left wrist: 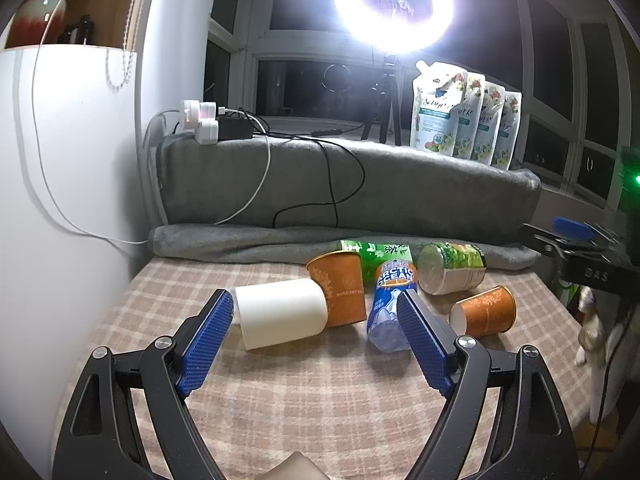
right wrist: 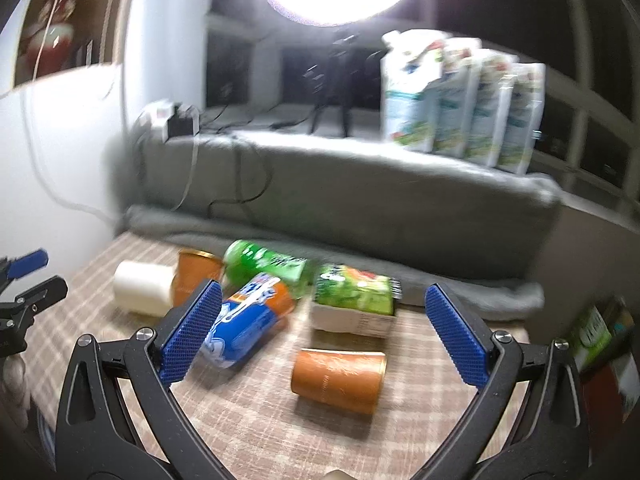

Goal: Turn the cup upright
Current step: 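Reach the right gripper to the green tea bottle cup and close on it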

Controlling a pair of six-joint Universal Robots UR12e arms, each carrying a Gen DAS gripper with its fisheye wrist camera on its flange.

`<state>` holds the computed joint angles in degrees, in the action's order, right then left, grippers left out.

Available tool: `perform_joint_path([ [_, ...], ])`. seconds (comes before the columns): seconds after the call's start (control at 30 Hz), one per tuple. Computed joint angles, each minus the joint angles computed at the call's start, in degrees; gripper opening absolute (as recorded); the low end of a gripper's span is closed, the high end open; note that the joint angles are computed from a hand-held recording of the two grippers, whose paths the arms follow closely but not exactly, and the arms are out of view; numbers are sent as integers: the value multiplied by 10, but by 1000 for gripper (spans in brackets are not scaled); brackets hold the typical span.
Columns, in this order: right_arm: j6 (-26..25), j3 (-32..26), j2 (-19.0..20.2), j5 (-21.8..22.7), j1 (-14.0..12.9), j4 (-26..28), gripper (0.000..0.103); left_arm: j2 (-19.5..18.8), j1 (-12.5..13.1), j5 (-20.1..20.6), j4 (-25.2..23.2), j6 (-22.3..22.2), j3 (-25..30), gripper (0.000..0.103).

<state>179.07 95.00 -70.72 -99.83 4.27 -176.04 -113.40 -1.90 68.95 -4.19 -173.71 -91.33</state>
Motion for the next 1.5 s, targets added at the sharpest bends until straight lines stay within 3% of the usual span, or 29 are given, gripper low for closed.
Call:
perform_joint_path([
  [0.13, -56, -52, 22, 64, -11, 97, 101, 0, 3, -2, -10, 8, 0, 84],
  [0.2, -92, -81, 35, 79, -11, 147, 93, 0, 5, -5, -16, 12, -1, 84],
  [0.33, -166, -149, 67, 106, -10, 252, 92, 2, 10, -10, -31, 22, -3, 84],
  [0.53, -255, -261, 125, 113, -2, 408, 85, 2, 18, -8, -50, 16, -3, 84],
  [0.73, -318, -360, 183, 84, 6, 529, 74, -5, 27, -7, -70, -6, 9, 84],
  [0.93, -361, -430, 224, 73, 13, 602, 74, -14, 33, 9, -78, -34, 21, 84],
  [1.07, -382, -465, 248, 53, 19, 640, 65, -21, 37, 18, -85, -53, 31, 84],
  [1.5, -413, -523, 285, 40, 24, 671, 65, -32, 41, 29, -96, -66, 45, 84],
])
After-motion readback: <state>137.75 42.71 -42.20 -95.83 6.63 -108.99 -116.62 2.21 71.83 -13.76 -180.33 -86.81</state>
